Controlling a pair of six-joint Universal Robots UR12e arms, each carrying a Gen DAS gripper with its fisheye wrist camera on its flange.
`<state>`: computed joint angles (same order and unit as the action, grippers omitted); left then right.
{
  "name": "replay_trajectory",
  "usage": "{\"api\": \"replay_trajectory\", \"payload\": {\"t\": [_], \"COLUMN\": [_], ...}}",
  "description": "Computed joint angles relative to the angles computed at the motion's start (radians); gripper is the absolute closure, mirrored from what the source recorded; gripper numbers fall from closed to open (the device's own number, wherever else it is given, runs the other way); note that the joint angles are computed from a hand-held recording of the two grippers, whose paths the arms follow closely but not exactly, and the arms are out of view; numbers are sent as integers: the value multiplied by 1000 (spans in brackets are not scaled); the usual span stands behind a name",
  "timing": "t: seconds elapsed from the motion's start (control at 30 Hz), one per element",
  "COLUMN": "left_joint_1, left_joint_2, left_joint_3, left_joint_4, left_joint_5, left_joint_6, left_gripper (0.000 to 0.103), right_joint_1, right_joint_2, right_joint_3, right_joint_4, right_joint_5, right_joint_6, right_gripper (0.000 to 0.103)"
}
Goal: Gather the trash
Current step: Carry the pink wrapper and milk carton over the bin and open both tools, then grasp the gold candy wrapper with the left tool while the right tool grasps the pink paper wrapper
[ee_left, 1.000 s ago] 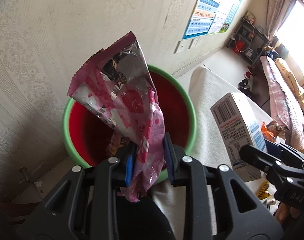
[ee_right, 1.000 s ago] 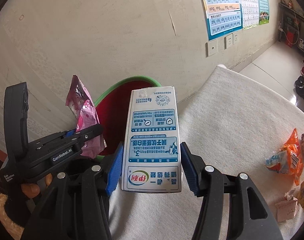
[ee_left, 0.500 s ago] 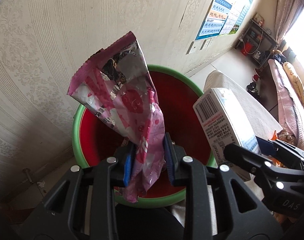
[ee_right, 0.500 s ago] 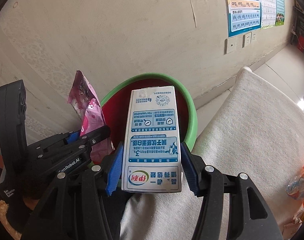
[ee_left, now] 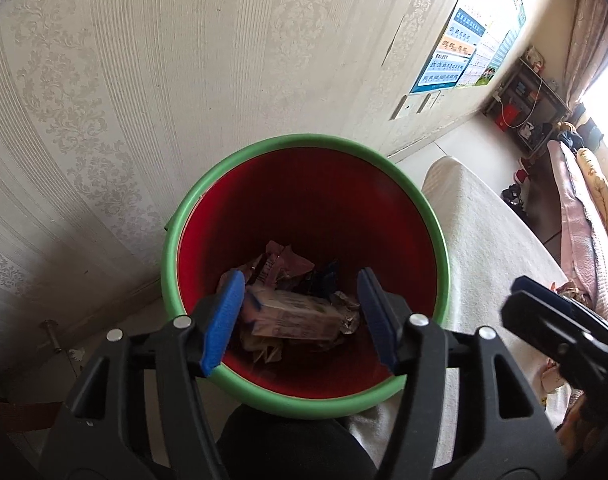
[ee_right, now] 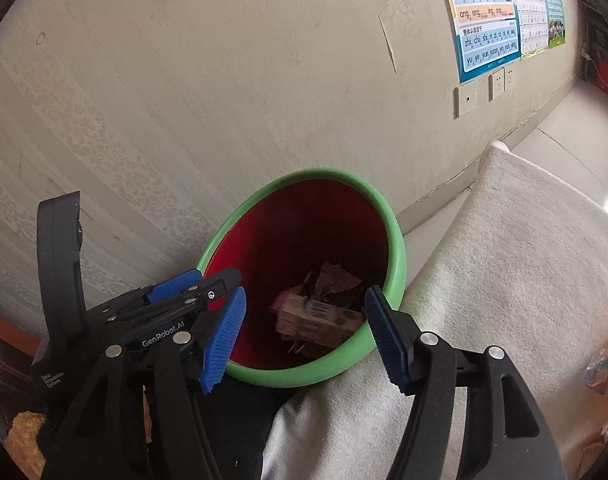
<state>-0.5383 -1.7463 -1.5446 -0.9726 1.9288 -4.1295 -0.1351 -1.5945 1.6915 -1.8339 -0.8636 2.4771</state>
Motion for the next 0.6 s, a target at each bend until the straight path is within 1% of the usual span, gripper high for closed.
{"api": "replay_trajectory", "payload": {"t": [0.07, 0.17, 0.23, 0.33, 0.4, 0.47, 0.53, 0.6], "left_joint_1": [-7, -19, -32, -53, -70, -88, -109, -128], "left_joint_2": [-2, -9, -19, -46, -73, -108, -150, -186], "left_joint_3": [4, 14, 27, 59, 88, 126, 177, 221], "left_joint_4": [-2, 0, 0, 10, 21, 27, 24, 27], "left_joint_5": [1, 3, 3, -23, -67, -123, -180, -241], "left_joint_6": [3, 14, 26, 62, 107, 158, 218, 273], "left_gripper": [47, 47, 47, 47, 47, 47, 47, 47], "right_joint_1": [-30, -86, -128, -189, -223, -243, -265, -273], "right_joint_2": [-17, -46, -66, -87, -88, -71, -54, -36], "right_joint_3": [11, 35, 56, 92, 109, 104, 102, 96], "right_joint_4": [12, -11, -58, -161, -214, -197, -186, -172], "right_joint_5": [2, -50, -104, -220, -305, -378, -397, -412], "right_joint_6": [-28, -65, -72, -61, -45, -22, 18, 46], "right_gripper": [42, 42, 42, 41, 41, 41, 41, 41]}}
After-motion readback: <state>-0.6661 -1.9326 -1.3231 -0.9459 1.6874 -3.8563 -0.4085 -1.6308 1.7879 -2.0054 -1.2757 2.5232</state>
